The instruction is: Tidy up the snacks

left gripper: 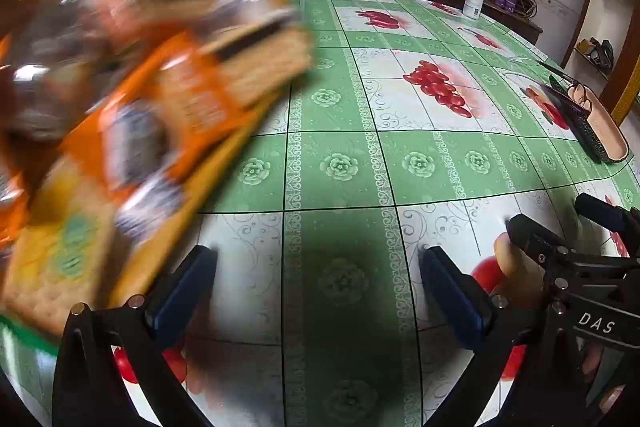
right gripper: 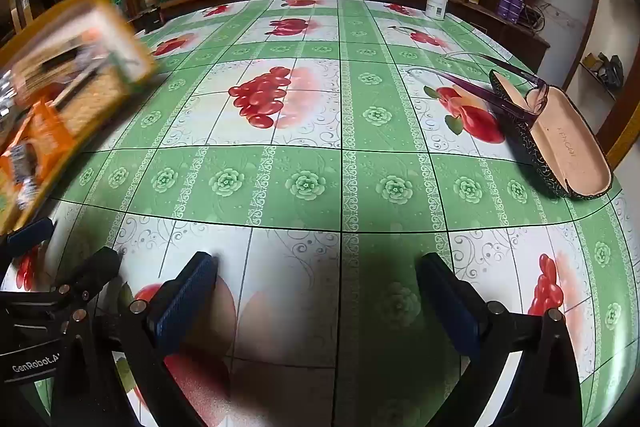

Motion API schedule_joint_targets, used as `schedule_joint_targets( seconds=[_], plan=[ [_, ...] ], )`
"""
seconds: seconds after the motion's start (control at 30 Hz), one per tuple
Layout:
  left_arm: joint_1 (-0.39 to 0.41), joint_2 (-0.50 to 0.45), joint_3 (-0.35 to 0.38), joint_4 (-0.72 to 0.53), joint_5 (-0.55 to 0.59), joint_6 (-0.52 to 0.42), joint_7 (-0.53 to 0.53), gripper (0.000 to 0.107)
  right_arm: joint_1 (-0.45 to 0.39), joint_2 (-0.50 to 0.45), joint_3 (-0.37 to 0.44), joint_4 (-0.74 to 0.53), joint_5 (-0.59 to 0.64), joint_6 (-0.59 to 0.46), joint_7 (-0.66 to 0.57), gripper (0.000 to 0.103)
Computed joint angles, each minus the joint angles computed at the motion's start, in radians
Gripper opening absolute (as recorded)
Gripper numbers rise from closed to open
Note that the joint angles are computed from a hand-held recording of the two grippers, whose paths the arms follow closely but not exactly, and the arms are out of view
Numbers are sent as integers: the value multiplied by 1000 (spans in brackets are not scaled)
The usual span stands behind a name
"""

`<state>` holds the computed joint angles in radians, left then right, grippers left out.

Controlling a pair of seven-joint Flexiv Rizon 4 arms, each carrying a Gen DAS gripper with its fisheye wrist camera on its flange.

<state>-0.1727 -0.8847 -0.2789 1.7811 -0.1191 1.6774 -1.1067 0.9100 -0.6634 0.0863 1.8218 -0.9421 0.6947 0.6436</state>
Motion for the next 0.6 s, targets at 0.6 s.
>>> schedule_joint_targets(
  seconds=[0.6],
  plan=[
    [8, 0, -6, 1, 4, -1, 5, 103, 0, 0, 3, -2, -5, -2, -2, 102]
  ],
)
